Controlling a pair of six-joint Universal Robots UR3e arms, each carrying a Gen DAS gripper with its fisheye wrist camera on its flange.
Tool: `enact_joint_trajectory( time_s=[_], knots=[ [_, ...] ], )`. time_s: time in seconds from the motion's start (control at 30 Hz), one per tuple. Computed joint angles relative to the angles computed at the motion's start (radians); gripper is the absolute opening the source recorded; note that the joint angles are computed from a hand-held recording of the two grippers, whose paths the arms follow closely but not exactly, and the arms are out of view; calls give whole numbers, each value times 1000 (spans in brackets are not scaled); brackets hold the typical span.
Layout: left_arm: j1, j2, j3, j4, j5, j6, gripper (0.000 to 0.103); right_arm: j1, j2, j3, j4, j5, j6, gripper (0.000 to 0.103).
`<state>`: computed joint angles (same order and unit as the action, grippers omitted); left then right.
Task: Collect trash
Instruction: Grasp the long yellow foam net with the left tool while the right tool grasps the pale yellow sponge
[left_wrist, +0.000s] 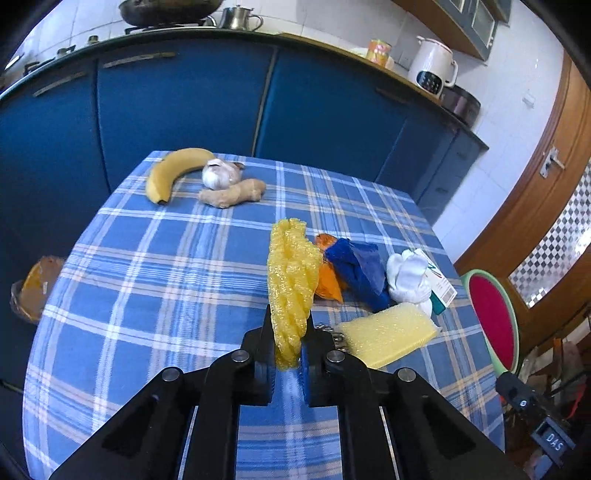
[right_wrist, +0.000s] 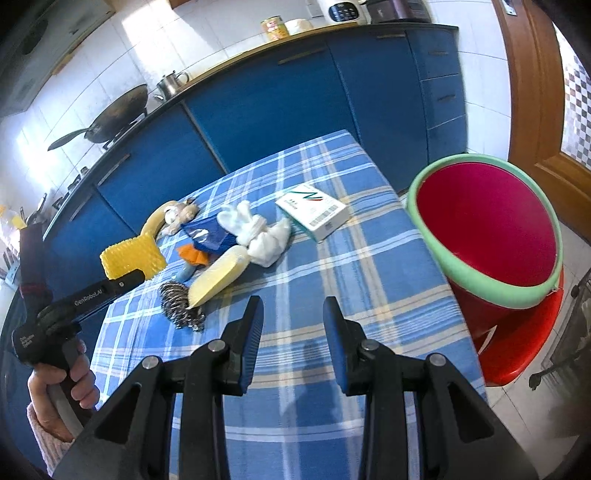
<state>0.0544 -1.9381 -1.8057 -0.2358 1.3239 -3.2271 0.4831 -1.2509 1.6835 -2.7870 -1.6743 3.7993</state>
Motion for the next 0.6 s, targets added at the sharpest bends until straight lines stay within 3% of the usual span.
enact_joint_trajectory(
  time_s=[0.3,0.4,0.6],
  knots=[
    [63,54,-82,17,-7,25,10,30,131,-175,58,56,12,36],
    [81,53,-93,22,-12,33,10,35,187,-250,80,77,28,44],
    [120,63,-135,54,-49,51,10,37,328,-450,143,136,59,44]
  ],
)
